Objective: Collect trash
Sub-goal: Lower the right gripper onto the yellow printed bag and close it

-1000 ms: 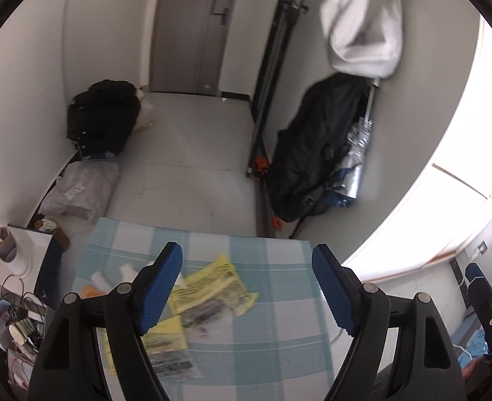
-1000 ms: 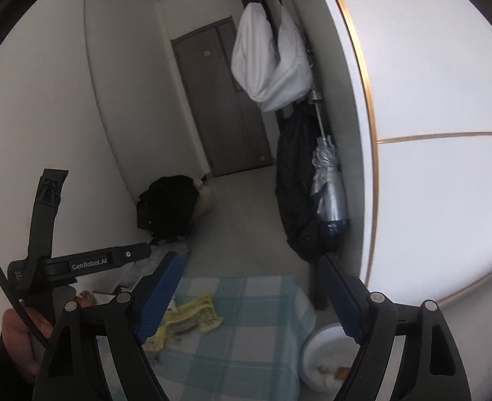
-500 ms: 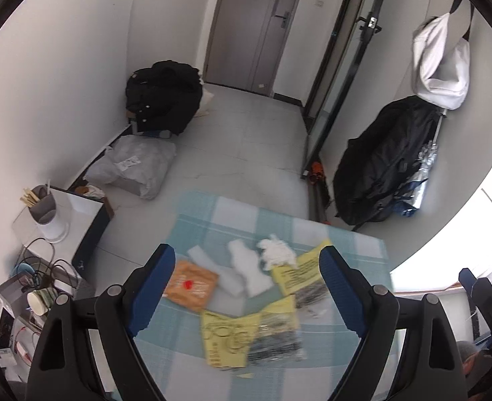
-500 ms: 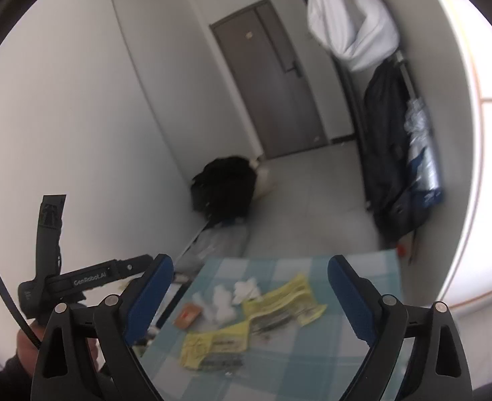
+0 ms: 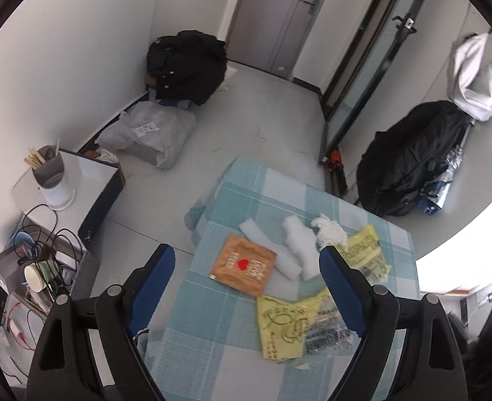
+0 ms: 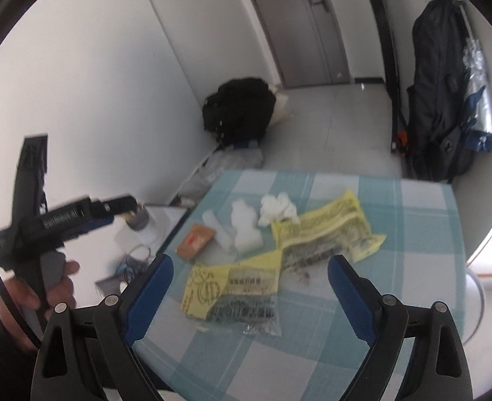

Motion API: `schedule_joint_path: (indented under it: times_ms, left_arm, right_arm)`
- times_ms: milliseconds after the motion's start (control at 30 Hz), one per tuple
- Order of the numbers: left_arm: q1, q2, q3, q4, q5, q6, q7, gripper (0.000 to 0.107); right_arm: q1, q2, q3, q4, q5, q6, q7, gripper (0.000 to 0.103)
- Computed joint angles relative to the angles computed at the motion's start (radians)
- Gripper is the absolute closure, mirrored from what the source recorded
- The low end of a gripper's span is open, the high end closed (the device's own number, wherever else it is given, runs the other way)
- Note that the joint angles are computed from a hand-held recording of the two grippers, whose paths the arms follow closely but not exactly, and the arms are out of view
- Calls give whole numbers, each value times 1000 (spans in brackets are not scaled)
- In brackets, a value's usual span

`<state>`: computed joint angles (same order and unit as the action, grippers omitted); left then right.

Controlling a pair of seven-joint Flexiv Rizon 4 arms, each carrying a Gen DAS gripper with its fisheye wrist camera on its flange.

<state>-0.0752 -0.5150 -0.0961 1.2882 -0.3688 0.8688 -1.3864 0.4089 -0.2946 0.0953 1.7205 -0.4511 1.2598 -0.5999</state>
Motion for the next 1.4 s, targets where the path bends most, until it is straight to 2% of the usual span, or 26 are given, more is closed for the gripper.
schedule_joint_path:
  times_ms: [100, 200, 333, 467, 600, 667, 700, 800, 867, 1133, 1400]
  left_arm:
    - [15, -13, -3, -19, -21, -42, -16, 21]
    - [31, -36, -7, -55, -45, -132, -50, 21]
    - [35, -39, 0, -61, -46, -156, -75, 21]
    - [46, -42, -1, -63, -60, -173, -97, 21]
    - [55, -51, -1, -75, -69, -200, -119, 21]
    - [54, -55, 1, -82, -63, -204, -126, 21]
    - [55, -56, 0, -84, -62, -206, -126, 21]
    - [54, -59, 2, -89, -55, -208, -129, 21]
    - [52, -62, 4, -96, -49, -213, -132, 21]
    - [41, -74, 18, -116, -4, -215, -141, 21]
    - [21, -87, 48, -144, 68, -222, -173, 21]
  right_arm:
    - [-14, -45, 45, -47, 85, -74, -66, 9]
    - [-14, -79, 62, -81, 139, -124, -113, 9]
    - [-2, -112, 59, -117, 170, -177, -151, 9]
    - [14, -140, 44, -140, 171, -198, -155, 19]
    - [51, -152, 0, -142, 97, -216, -126, 30]
    - [69, -163, -17, -154, 47, -260, -125, 49]
    - [75, -170, -19, -164, 30, -289, -132, 52]
    - [85, -170, -28, -154, -27, -291, -142, 62]
    - [91, -167, -33, -147, -59, -301, -145, 81]
    - [63, -152, -17, -126, -32, -262, -142, 99]
    - [49, -126, -3, -103, -1, -204, -137, 99]
